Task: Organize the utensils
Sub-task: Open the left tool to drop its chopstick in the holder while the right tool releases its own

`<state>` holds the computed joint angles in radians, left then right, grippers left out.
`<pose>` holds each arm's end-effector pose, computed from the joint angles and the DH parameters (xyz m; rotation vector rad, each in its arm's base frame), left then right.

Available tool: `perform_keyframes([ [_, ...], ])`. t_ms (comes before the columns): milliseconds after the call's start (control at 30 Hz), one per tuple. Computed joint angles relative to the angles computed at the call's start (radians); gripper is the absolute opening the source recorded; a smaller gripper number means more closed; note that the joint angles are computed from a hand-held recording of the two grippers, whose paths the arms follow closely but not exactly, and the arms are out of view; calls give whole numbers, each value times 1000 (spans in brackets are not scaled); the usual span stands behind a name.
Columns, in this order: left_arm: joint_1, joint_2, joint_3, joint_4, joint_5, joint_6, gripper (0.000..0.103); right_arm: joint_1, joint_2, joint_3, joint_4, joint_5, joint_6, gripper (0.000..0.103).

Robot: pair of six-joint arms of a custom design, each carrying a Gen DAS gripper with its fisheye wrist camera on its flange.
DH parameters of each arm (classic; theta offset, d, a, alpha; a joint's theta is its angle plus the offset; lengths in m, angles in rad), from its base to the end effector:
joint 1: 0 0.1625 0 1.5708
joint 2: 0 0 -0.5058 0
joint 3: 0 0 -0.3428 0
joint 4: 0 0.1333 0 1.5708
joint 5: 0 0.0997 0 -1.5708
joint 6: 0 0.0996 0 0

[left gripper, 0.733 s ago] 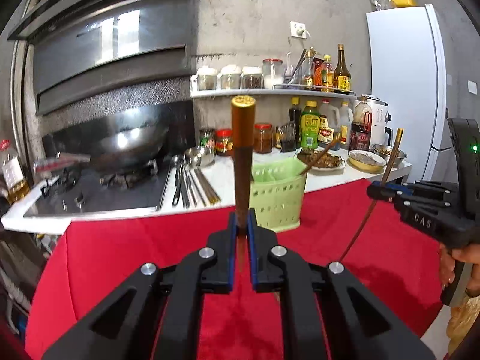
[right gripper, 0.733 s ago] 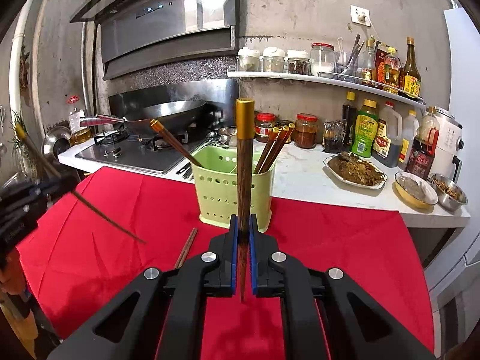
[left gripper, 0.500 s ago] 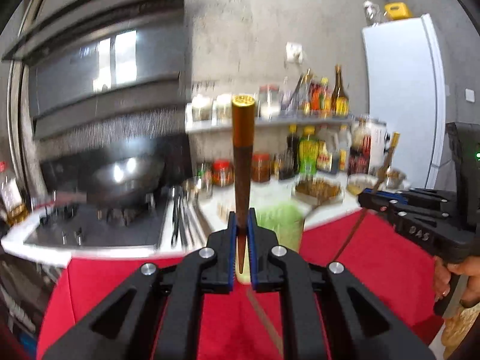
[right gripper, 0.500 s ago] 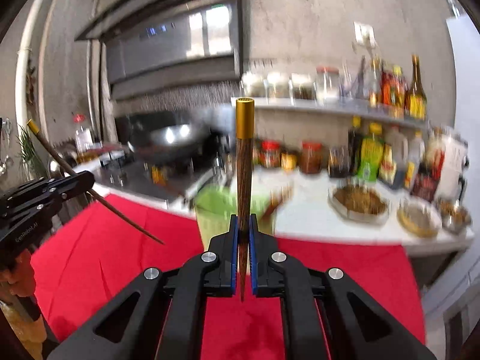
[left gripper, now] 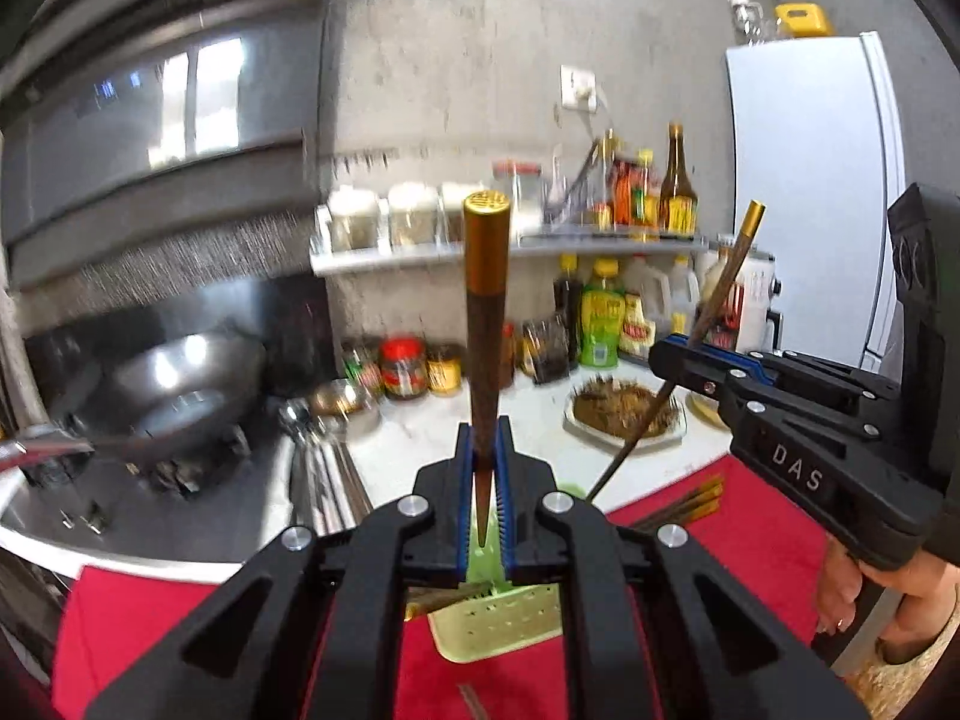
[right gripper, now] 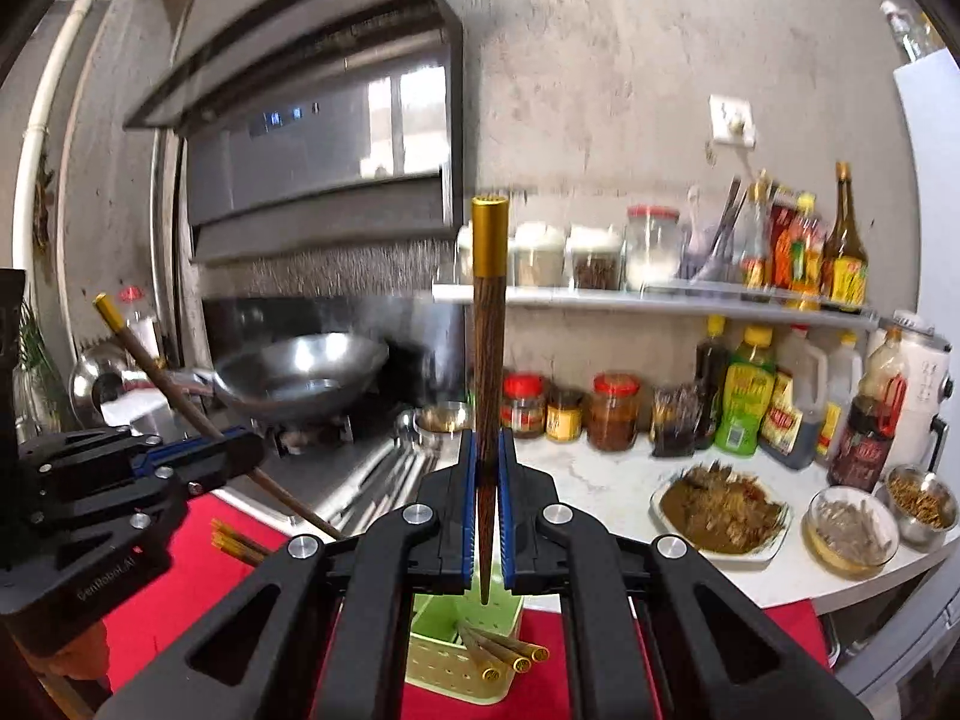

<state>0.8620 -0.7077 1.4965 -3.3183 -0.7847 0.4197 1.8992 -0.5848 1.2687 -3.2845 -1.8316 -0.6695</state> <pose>-0.3275 -0.6950 0.2893 0.7770 2.1157 -1.2649 0.3668 -0.7427 0.2610 1.0001 -2.2105 1.2953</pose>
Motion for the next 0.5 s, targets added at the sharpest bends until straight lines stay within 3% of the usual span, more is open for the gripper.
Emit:
perform_keyframes([
  [233,47,17,-44,156,-29,-86,7,-11,21,-26,71,-46,7,9],
  [267,48,13,-41,161,-31,-95,7,-9,22,-30,78,-54,7,13],
  [300,47,7,-36,165,-33,-104,8,-7,17,-22,70,-54,12,27],
  [333,44,-4,-24,157,-39,-115,9,-5,10,-11,57,-53,16,34],
  [367,39,-11,-19,146,-40,-114,14,-2,0,5,41,-52,19,42],
  [467,4,-41,38,36,-12,-66,39,12,-41,64,-13,-55,13,42],
  [500,-11,-52,61,-6,0,-45,39,15,-53,81,-28,-55,11,42],
])
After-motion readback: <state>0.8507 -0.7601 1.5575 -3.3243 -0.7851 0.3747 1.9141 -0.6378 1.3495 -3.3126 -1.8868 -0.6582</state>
